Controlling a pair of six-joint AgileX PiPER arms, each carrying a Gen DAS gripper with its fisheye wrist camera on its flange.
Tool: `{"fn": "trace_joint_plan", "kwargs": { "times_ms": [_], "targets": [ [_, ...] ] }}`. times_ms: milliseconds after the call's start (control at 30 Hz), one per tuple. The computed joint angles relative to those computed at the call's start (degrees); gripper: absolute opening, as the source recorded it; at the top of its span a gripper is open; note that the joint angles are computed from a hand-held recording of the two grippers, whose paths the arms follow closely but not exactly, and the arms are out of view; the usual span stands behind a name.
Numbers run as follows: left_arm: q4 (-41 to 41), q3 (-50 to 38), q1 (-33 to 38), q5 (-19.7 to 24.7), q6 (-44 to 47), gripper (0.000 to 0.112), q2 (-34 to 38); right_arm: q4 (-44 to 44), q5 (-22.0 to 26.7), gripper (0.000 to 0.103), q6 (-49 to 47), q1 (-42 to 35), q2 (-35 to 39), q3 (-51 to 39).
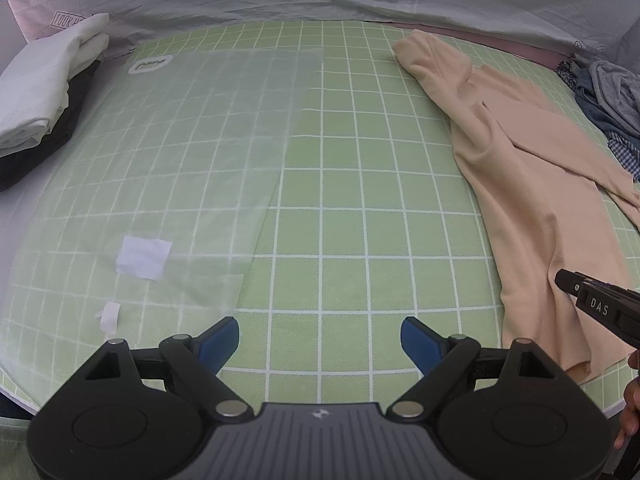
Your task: Fold clothes
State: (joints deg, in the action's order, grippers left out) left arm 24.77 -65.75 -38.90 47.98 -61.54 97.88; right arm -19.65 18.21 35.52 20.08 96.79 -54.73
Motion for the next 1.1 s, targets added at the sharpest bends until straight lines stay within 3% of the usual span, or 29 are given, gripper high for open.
{"fn": "trace_joint_plan", "kwargs": {
  "times_ms": [33,100,400,667,867,1100],
  "targets": [
    [0.08,0.12,0.03,0.2,-0.41,0.088,-0.17,0.65,-0.17,0.027,-0.27,-0.1,-0.51,0.52],
    [-0.21,0.48,0.25,0.07,-0.38,0.089,-0.41,1.08,-0.54,0.031,0.04,-0.16,-1.64,1.63],
    [0.19,3.36,1.88,-2.64,2.57,0.089,-2.27,-23.89,4.4,0.027,26.91,5.56,-1.75,5.16],
    [1.2,2.26,2.7,-2.76,0.62,0.089,-1.77,-28.19,5.22,0.027,32.38,5.6,-3.82,6.31],
    [0.59,-4.76,1.24,-1.05,-1.35,0.089,3.53,-23.28,3.07,0.028,21.17,-0.85,-3.94,4.99],
    [-1.78,-19.58,-1.13,4.06,-3.94,0.089,13.97,-4.26,0.26,0.03,-6.99,-13.31,-0.72,-0.5]
  ]
}}
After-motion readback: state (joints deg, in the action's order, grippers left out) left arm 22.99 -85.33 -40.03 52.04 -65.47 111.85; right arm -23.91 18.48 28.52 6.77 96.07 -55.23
